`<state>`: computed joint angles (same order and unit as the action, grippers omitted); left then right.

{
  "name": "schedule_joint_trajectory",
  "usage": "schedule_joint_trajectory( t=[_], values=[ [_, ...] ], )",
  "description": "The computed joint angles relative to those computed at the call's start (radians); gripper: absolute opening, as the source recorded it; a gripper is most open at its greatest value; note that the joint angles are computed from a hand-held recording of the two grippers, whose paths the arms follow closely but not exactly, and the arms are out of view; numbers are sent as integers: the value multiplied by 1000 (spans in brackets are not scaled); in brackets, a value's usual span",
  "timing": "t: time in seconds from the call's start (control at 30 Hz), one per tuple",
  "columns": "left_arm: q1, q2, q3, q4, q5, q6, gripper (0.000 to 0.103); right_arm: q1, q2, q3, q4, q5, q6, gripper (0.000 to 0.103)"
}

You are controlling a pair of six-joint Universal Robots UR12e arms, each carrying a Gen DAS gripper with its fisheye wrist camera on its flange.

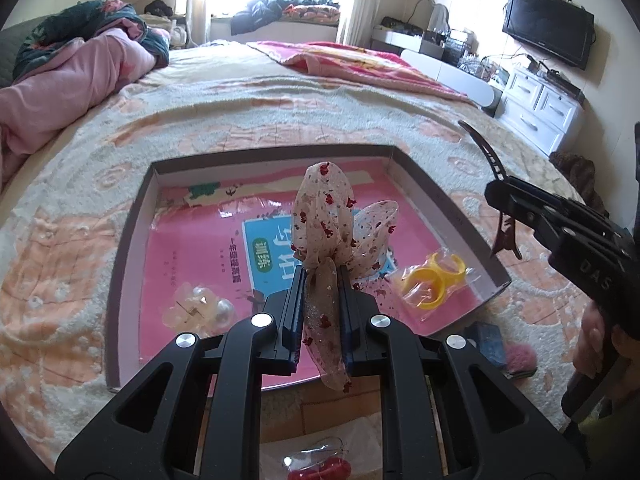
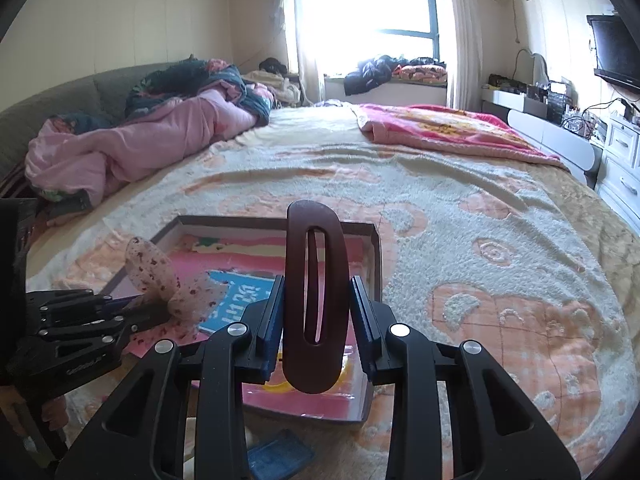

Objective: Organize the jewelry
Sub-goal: 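Lower the bow into the box with left tool while right tool drops the brown clip inside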

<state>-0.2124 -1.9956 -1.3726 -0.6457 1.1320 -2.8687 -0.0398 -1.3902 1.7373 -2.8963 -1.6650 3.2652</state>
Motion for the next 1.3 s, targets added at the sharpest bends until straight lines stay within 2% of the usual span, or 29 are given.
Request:
schedule_joint_trajectory(
  t=[0.57, 1.03, 1.3],
  values=[
    [-7, -13, 13, -37, 17, 1, 10, -12, 53, -44, 105, 6, -12, 30],
    [-7, -11, 2, -34, 26, -2, 13, -20, 58, -42, 130, 10, 24, 30],
    [-6, -6, -8, -13, 31, -10, 19, -19, 44, -23, 84, 1, 28, 31]
  ],
)
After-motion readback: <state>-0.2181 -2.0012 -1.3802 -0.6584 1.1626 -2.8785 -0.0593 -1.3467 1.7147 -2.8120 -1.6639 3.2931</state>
